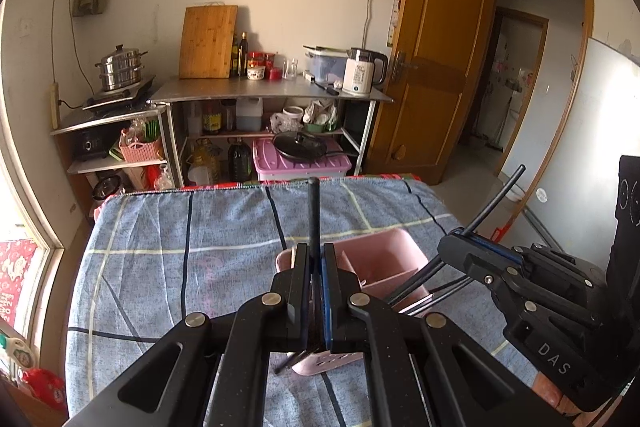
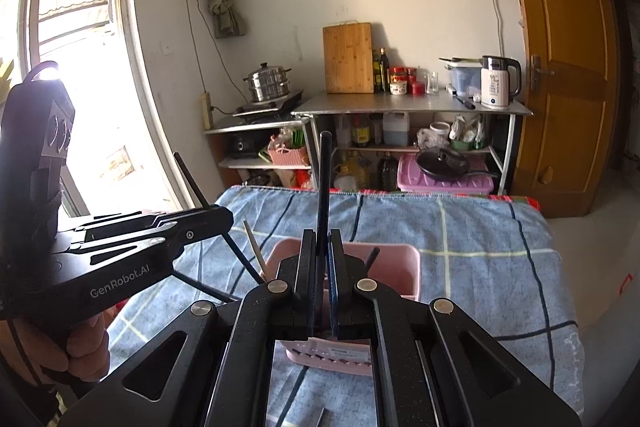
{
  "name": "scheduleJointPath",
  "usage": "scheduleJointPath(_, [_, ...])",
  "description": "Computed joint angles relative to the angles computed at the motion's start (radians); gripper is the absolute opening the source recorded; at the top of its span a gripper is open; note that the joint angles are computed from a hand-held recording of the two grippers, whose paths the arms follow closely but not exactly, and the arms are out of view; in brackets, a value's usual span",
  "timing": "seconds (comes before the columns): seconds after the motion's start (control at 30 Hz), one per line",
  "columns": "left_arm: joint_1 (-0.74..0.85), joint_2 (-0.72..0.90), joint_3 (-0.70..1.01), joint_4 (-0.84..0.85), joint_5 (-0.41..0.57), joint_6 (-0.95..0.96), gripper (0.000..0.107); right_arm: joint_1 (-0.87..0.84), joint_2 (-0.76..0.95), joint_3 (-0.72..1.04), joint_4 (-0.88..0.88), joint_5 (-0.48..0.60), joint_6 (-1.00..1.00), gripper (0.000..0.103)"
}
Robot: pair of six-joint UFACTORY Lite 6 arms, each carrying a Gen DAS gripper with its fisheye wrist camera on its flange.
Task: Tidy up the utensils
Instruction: 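Lower both black chopsticks into the pink basket and open both tools, then withdraw both tools from the basket toward the remaining chopsticks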
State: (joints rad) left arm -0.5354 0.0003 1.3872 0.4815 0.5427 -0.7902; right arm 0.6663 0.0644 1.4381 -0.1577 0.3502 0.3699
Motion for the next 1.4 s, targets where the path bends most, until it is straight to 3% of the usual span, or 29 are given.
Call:
scheduleJointPath(0.2, [0.0,0.044,-0.015,-0.022,-0.006,0.023,0.005,0.0,0.027,-0.011,0.001,0.007,-0.005,0.005])
scheduleJointPath(0.37, [0.013,0.034,-0.037,-0.052,-0.015,0.037,0.005,-0.035,0.022,-0.03,0.131,0.009,-0.122,0.005])
scheduleJointPath(0.7, [-0.022,-0.083,-0.083,0.029,0.012,-0.052,0.01,-0.017,-0.066,-0.055,0.053,0.033,-0.069,0.011])
scheduleJointPath(1.13, [-0.215,-0.32,-0.215,0.282,0.166,-0.342,0.014,0.023,-0.295,-0.206,-0.102,0.066,0.09,0.012])
scheduleJointPath(1.4, [-0.527,-0.479,-0.393,0.504,0.385,-0.66,0.014,0.114,-0.492,-0.39,-0.31,0.108,0.315,0.018])
